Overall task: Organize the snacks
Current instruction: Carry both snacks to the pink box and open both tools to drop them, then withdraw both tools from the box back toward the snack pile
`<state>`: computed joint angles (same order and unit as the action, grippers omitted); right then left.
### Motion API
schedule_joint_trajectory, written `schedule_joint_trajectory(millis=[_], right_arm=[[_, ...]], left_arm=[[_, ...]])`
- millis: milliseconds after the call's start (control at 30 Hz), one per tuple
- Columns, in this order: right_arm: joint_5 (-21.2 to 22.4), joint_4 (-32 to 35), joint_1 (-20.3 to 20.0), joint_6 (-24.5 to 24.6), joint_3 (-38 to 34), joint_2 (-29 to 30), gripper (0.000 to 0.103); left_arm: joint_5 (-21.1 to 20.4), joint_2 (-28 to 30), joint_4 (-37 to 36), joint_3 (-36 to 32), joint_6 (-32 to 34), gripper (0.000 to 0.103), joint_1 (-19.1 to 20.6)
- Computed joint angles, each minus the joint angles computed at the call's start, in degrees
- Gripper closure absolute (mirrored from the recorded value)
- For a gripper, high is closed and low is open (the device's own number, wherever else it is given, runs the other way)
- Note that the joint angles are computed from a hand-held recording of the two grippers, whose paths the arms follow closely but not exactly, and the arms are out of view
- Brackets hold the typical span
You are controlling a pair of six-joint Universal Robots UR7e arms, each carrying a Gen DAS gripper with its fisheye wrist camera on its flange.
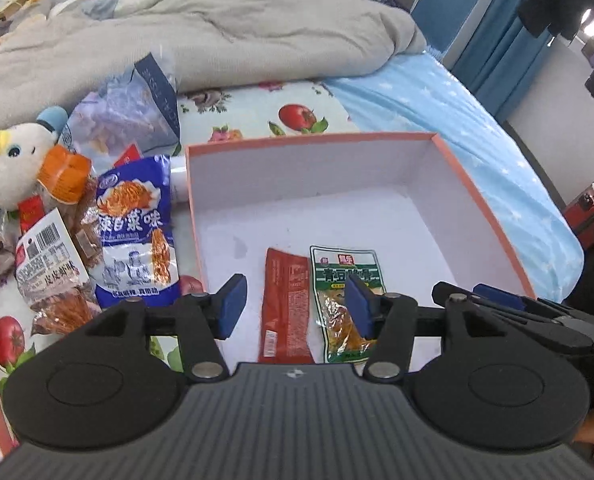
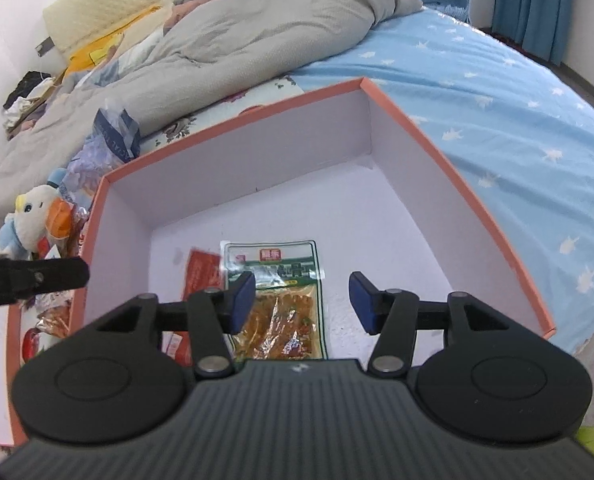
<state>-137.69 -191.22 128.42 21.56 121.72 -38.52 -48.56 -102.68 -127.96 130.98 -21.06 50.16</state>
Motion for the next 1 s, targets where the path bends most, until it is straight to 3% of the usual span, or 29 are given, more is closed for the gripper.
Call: schedule_joint_trajectory(millis=[300,600,767,1000], right_arm=[[-3.2,-5.1,5.9,-3.9,-1.3,-1.0,0.048],[-5.1,-9.2,11.6,-7.5,-3.6,-0.7,0.048],[-5.3,-10.4,14.4,-8.3,-4.8,-0.2,0.048],[-5.0,-11.3,17.9,-8.1,-6.5,1.5,0.048]], left_arm=[[3.9,-7.5,3.9,0.2,0.5,0.043,-6.6],[9.1,-17.3,13.0,0.6,-3.7,0.043,-14.9],[12.1,-23.4,22.3,0.0,-9.2,0.043,-20.0],[15.8,-31.4,43.4,-3.4,-22.3,0.043,-28.2]])
